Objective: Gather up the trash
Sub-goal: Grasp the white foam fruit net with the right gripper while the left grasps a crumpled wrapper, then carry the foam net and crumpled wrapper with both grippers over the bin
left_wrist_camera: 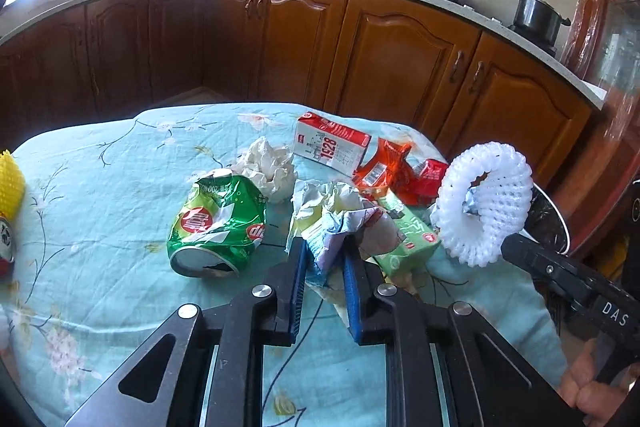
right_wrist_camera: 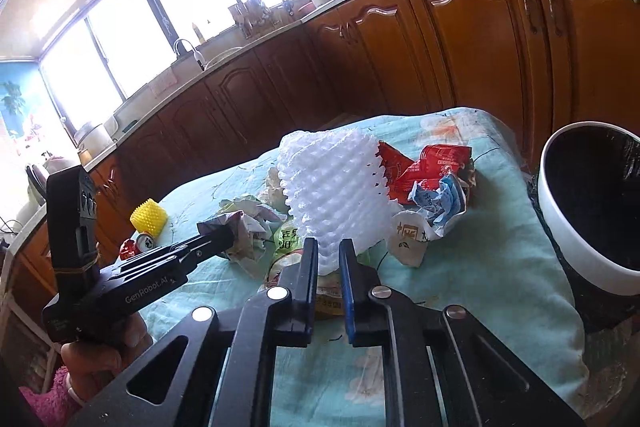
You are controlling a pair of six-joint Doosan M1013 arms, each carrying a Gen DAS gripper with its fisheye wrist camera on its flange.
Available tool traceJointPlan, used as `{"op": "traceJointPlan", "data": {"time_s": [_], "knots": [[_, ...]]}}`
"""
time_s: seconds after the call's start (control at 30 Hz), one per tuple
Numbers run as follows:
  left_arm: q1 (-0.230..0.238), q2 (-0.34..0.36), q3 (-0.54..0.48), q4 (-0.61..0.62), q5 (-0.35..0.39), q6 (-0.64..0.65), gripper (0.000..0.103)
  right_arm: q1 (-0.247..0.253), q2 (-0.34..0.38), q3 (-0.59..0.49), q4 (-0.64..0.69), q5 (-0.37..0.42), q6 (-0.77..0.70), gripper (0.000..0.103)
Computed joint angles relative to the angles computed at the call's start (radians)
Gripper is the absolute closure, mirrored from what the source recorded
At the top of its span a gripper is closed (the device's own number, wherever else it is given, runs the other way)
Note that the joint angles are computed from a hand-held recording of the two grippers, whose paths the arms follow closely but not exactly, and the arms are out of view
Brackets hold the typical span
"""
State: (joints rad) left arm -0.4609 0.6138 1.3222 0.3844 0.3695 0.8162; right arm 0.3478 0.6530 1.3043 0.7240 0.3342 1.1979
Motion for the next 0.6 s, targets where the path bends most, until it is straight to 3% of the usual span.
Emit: {"op": "traceJointPlan", "data": {"time_s": [0.17, 0.27, 0.5, 0.6], "knots": [[-0.008, -0.017, 0.017, -0.051, -0.046, 0.061, 0.087, -0.017, -0.041, 0.060, 0.103, -0.042, -0.081, 0.093], [-0.014, -0.017, 0.015, -0.142, -0.061, 0.156, 0.087, -0.027, -0.063, 0.091, 0.114, -0.070, -0.085, 0.093], [-0.034, 0.003, -0.024, -0.330, -0.055, 0.376, 0.087, -0.059, -0.109, 0.162, -0.008, -0.135, 0.069, 0.093], [-0.043, 0.019, -0.051, -0.386, -0.040, 0.446, 0.087, -0.071, -0.124, 0.185, -0.141, -0.158, 0.216, 0.093]]}}
